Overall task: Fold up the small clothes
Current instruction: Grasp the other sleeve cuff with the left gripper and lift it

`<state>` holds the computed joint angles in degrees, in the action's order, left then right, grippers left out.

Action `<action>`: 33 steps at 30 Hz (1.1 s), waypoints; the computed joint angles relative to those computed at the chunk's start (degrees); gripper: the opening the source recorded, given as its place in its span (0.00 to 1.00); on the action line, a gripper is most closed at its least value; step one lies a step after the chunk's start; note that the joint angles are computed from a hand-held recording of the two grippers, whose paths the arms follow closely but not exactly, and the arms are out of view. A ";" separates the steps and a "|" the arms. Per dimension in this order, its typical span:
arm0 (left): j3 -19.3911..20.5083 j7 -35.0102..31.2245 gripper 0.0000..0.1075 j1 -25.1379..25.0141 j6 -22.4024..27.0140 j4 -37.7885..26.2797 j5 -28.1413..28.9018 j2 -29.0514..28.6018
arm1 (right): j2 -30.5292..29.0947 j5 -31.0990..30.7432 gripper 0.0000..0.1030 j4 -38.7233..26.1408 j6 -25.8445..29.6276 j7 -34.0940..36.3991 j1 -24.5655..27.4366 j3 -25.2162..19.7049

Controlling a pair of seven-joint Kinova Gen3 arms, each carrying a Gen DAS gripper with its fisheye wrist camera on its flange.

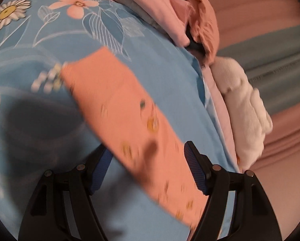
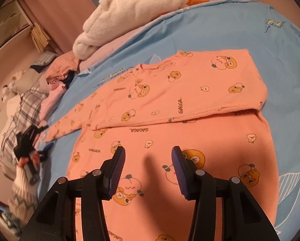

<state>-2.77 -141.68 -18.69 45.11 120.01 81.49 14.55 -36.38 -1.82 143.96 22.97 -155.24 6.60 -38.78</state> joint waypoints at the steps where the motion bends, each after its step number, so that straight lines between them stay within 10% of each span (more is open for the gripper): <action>1: -0.20 0.21 0.68 0.05 -0.16 -0.53 0.72 0.58 | 0.23 0.01 0.47 0.02 -0.12 0.00 0.19 0.00; 6: -9.38 7.62 0.53 7.91 0.40 -5.42 -3.41 1.96 | 1.32 1.12 0.47 -0.74 -0.08 0.53 1.24 -0.77; 8: -13.08 11.29 0.06 12.62 -2.04 -7.03 -8.07 1.65 | 1.62 1.58 0.47 -1.14 -0.19 0.41 1.94 -1.45; 9: -13.82 12.64 0.03 13.85 -2.78 -7.48 -10.40 1.13 | 1.69 1.77 0.47 -1.20 -0.40 0.30 2.25 -1.80; 16: -5.55 10.08 0.03 14.92 -9.48 -7.52 -19.06 -8.24 | 0.56 1.73 0.47 -0.99 -0.42 0.03 1.61 -1.75; 24: -2.67 10.17 0.03 34.63 -14.67 -8.45 -28.40 -17.71 | -6.98 -0.77 0.47 0.19 3.62 0.26 -0.34 1.68; 33: 6.72 27.85 0.08 58.08 -22.48 -9.09 -48.85 -11.78 | -18.99 -3.50 0.47 0.60 15.30 2.72 -0.04 7.66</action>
<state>3.95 -113.83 39.39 22.63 110.92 32.64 2.78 -55.37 -5.32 144.57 38.27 -152.52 6.56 -31.12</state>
